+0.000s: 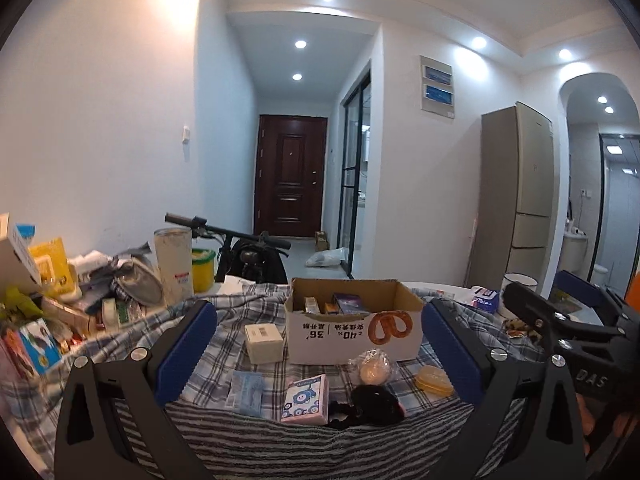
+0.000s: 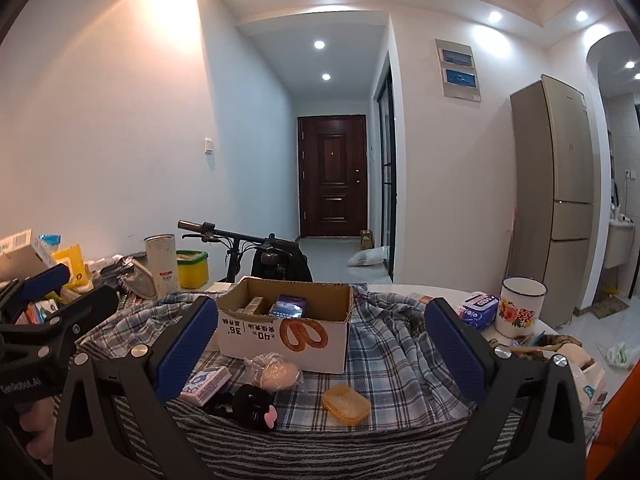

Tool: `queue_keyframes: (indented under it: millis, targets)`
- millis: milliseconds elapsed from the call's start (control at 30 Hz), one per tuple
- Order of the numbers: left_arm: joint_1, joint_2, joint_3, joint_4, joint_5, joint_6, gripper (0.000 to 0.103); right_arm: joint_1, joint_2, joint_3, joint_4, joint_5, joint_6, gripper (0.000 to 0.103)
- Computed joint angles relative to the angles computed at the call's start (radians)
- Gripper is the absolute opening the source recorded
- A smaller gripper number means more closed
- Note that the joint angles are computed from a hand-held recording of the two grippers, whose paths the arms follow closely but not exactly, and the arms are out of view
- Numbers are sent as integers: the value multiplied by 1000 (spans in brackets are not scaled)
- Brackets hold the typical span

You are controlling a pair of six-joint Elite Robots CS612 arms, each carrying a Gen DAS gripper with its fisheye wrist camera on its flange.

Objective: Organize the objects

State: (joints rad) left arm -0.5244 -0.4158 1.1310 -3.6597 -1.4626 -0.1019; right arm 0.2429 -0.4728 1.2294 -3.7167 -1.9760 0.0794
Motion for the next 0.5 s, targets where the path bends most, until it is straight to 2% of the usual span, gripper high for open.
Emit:
queue_keyframes:
  millis: [67, 167, 300, 400, 500]
  targets:
    - [-1, 9, -14, 13, 16, -7, 103, -2, 10, -5, -17, 17, 7, 103]
    - [-4, 28, -30, -16, 43, 3, 103, -5, 24, -19, -16, 27, 19, 103]
    - [-2, 49, -51, -30, 33, 23, 103, -5, 51, -55, 1, 7, 11, 103]
    - [-3, 72, -71, -68, 54, 55, 103, -11, 64, -67, 0, 30, 29, 103]
    - [2, 80, -83, -44, 35, 31, 103, -11, 80, -84, 3, 27, 47, 103]
